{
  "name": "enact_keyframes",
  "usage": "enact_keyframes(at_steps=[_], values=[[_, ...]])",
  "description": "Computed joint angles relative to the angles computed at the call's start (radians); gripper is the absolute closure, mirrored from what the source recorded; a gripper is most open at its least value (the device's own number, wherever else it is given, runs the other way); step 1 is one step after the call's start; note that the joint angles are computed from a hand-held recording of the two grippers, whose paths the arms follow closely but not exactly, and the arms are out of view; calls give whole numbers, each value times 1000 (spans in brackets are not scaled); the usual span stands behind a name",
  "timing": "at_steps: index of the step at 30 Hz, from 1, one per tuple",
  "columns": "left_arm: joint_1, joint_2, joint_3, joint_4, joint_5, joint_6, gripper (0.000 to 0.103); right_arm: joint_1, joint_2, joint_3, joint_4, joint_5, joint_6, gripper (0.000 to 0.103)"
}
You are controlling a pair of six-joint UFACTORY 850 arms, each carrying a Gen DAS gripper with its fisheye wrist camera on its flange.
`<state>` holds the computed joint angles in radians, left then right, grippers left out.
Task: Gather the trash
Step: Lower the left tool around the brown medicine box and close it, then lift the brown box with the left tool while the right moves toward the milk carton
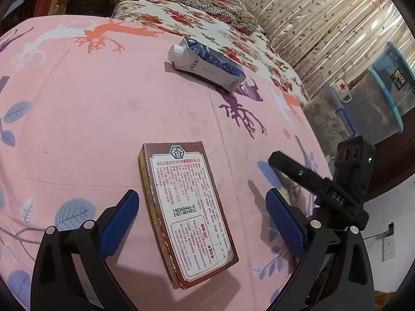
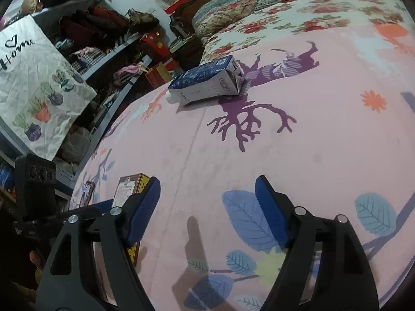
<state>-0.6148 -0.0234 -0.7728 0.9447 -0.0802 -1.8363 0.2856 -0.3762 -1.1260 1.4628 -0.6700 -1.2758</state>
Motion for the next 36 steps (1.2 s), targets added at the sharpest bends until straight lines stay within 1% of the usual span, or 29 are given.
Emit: enact_keyframes(at_steps=[3,5,7,10,13,14,17,20,22,23,24,25,26,27,30,36], values=[[-14,-18,-22,-117,-36,124,9,-7,-2,2,13,-13,-6,25],[-25,-31,-39,-155,-65,166,9,-10,-2,5,22,-17,-11,23],[-41,-43,-55,-139,-101,155,9,-14,-3,5,30,-26,-12,21],[-76,-77,-94,-107,-200,134,9,-21,-7,7,41,-45,-13,21],[-99,-108,-119,-106,-267,128,9,-27,-10,7,50,-57,-13,21],[-114,-123,-130,-78,-303,100,9,-28,-9,8,51,-59,-13,21],[-147,-161,-165,-56,-402,96,9,-30,-9,11,56,-63,-13,21],[-172,-188,-186,-28,-475,95,10,-30,-9,12,57,-63,-15,21],[-183,-192,-186,-5,-506,81,19,-30,-9,12,58,-63,-15,21],[-190,-191,-186,10,-535,77,35,-30,-9,12,58,-64,-15,21],[-190,-188,-184,17,-549,78,45,-30,-9,11,57,-63,-15,21],[-184,-180,-177,19,-538,81,45,-30,-9,11,57,-63,-15,21],[-172,-163,-158,32,-503,63,45,-30,-10,11,57,-64,-15,21],[-164,-153,-148,35,-493,52,46,-30,-10,11,57,-64,-15,20],[-142,-136,-130,46,-510,31,46,-30,-9,12,57,-62,-16,20],[-91,-88,-74,92,-498,-48,44,-24,-6,12,50,-42,-20,20]])
